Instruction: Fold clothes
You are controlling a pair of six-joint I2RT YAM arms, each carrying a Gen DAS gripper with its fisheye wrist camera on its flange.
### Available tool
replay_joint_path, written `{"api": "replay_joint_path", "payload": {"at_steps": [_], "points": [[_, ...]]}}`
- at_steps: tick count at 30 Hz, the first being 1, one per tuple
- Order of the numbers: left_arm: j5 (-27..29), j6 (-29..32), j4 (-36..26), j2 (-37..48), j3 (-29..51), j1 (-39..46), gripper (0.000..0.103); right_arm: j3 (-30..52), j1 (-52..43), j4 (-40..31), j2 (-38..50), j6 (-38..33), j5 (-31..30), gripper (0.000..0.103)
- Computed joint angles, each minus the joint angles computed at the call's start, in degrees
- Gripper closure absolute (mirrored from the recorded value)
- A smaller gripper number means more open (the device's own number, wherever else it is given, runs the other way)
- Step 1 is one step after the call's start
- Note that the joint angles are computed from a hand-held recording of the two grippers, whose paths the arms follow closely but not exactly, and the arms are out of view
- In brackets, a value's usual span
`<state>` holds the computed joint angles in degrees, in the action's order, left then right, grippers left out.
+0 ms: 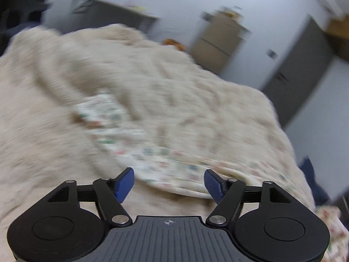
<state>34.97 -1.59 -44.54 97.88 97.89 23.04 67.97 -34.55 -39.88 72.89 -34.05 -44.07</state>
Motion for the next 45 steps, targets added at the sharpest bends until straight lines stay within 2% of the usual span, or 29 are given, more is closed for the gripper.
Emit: {"api": "replay_joint_path", "payload": {"at_steps": [2, 4, 6, 8, 10, 13, 17, 23, 27, 31, 32, 38, 45], "points": [[1.68, 1.28, -1.81, -2.06, -0.35, -2.65, 0.034, 1.26, -0.31, -0.30, 2.03, 0.24, 0.65, 0.028], [8.48, 3.06, -5.42, -5.59, -1.22, -5.29, 0.027, 3.84, -2.91, -1.91, 5.92, 1.00, -0.91, 0.029], [14.12, 5.47, -8.65, -7.26, -1.64, -7.11, 0.025, 5.60, -6.30, -5.27, 7.86, -1.59, -3.58, 0.028], [16.19, 9.93, -12.05, -9.11, -2.30, -9.68, 0.021, 6.56, -8.65, -7.81, 8.87, -4.16, -5.26, 0.028], [15.38, 13.48, -12.84, -10.93, -4.29, -12.08, 0.016, 7.41, -12.59, -10.87, 9.16, -8.81, -7.51, 0.028], [9.13, 18.71, -11.43, -14.01, -9.33, -17.27, 0.015, 7.80, -15.61, -12.72, 8.81, -10.39, -9.66, 0.028], [7.92, 21.82, -11.84, -15.93, -13.02, -19.42, 0.015, 8.11, -17.60, -14.88, 7.32, -13.98, -9.74, 0.028], [-3.78, 26.87, -7.53, -25.50, -19.99, -22.47, 0.015, 7.23, -19.34, -17.22, 3.36, -23.54, -7.40, 0.026], [-11.72, 29.30, -6.09, -31.61, -23.71, -29.29, 0.015, 10.07, -21.30, -27.66, 5.13, -36.60, -8.00, 0.026], [-25.01, 29.63, -1.60, -34.92, -27.61, -39.35, 0.015, 9.54, -20.88, -30.20, 5.43, -42.04, -6.49, 0.026], [-26.88, 29.55, -0.70, -34.87, -28.07, -40.77, 0.015, 9.17, -20.64, -30.34, 5.33, -43.18, -5.77, 0.026], [-34.86, 26.66, 4.17, -33.92, -29.87, -46.15, 0.015, 9.08, -23.50, -34.43, 7.31, -54.82, -5.45, 0.026], [-44.58, 25.26, 9.33, -36.42, -33.66, -52.41, 0.018, 10.17, -25.38, -36.23, 10.05, -59.77, -6.81, 0.026]]}}
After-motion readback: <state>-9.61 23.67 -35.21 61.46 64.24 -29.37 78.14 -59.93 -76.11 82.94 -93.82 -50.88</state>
